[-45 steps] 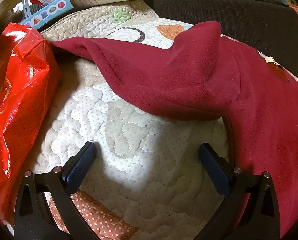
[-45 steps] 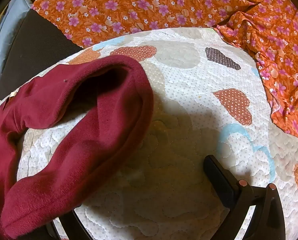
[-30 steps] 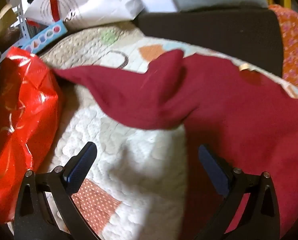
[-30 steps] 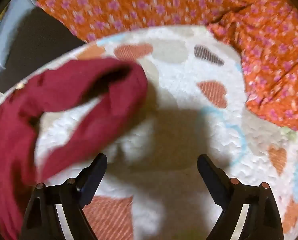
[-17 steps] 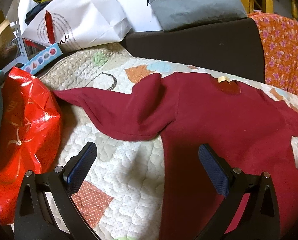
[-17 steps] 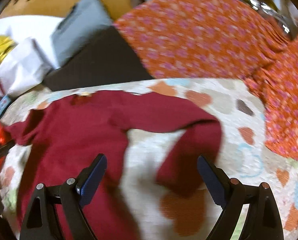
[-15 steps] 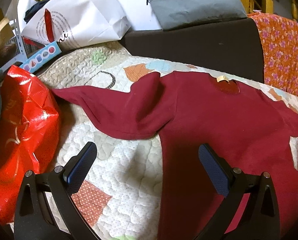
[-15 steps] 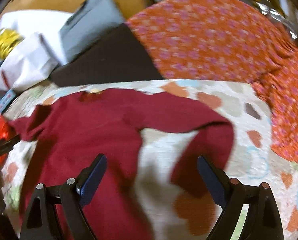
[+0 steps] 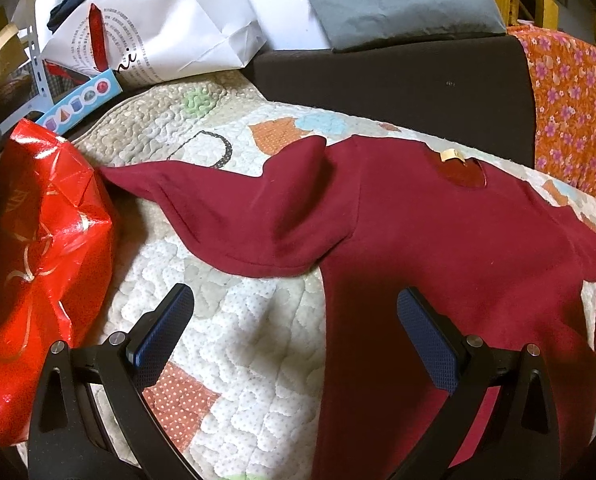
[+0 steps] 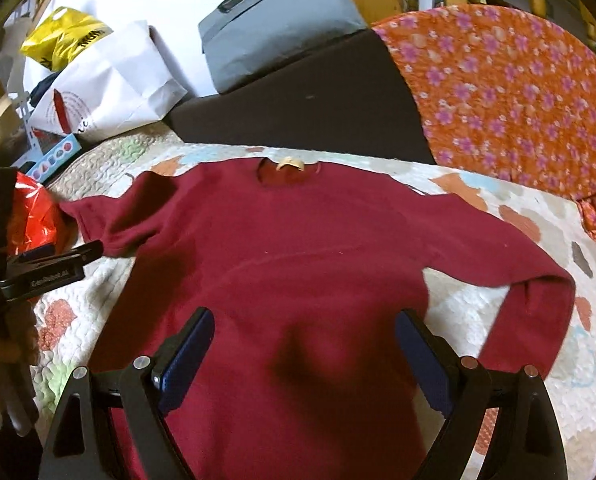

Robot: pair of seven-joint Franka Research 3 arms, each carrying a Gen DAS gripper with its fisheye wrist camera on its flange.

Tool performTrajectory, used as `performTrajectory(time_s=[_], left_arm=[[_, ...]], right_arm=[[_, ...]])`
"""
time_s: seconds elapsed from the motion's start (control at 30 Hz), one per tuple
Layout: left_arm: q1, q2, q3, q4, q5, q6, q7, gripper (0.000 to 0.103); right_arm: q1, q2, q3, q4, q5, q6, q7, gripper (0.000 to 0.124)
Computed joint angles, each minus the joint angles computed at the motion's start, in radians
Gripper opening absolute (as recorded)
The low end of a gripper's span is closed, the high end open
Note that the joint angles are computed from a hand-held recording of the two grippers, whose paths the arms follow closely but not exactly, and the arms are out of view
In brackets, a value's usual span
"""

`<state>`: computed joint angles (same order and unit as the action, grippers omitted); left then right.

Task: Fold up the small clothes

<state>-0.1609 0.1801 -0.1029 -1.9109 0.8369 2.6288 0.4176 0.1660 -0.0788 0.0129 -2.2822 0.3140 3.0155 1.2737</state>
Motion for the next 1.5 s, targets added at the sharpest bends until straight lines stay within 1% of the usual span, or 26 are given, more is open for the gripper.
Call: performTrajectory(time_s=[0.07,0.17,0.27,0.47,0.63,0.73,0.77,0.83,0.9,1.03,1.23,1.33,1.47,1.5], left_arm=[[0.003,0.01,-0.002,0.009,-0.019,-0.005,0.015,0.102],[0.013,0.025,-0.003,0.02,-0.073,-0.006,0.04,0.102],[0.021,0.041,0.0,0.033,-0.122,-0.001,0.062,0.102],[0.031,0.079,0.012,0.091,-0.183,-0.035,0.122,0.102],[0.04,0.096,0.023,0.124,-0.211,-0.031,0.156,0.102],[0.049,0.106,0.038,0.141,-0.217,-0.036,0.143,0.102],[0.058,0.112,0.039,0.147,-0.235,-0.037,0.142,0.102],[0.091,0.129,0.032,0.16,-0.31,-0.011,0.156,0.102],[0.11,0.155,0.029,0.188,-0.367,-0.004,0.17,0.102],[0.134,0.215,0.03,0.259,-0.45,-0.006,0.195,0.102],[0.149,0.267,0.06,0.318,-0.491,0.048,0.171,0.1],[0.159,0.292,0.078,0.349,-0.499,0.047,0.14,0.1],[0.174,0.302,0.085,0.352,-0.522,0.078,0.094,0.095],[0.164,0.304,0.097,0.354,-0.503,0.081,0.081,0.088]], right_arm=[[0.0,0.017,0.006,0.02,-0.015,-0.015,0.016,0.091],[0.01,0.035,0.005,0.04,0.01,-0.028,-0.007,0.091],[0.025,0.052,0.003,0.06,0.099,-0.044,-0.076,0.091],[0.029,0.101,0.016,0.124,0.208,-0.086,-0.162,0.091],[0.03,0.142,0.03,0.17,0.223,-0.113,-0.183,0.091],[0.028,0.16,0.037,0.191,0.234,-0.135,-0.202,0.091],[0.028,0.165,0.039,0.194,0.237,-0.134,-0.207,0.091],[0.025,0.173,0.045,0.201,0.259,-0.145,-0.221,0.091],[0.021,0.182,0.048,0.213,0.281,-0.169,-0.227,0.091],[0.01,0.194,0.048,0.228,0.318,-0.218,-0.236,0.091],[0.005,0.208,0.044,0.231,0.328,-0.227,-0.235,0.091],[-0.001,0.22,0.045,0.238,0.335,-0.237,-0.24,0.091],[-0.004,0.234,0.047,0.248,0.336,-0.244,-0.234,0.091],[-0.005,0.239,0.047,0.252,0.337,-0.248,-0.233,0.09]])
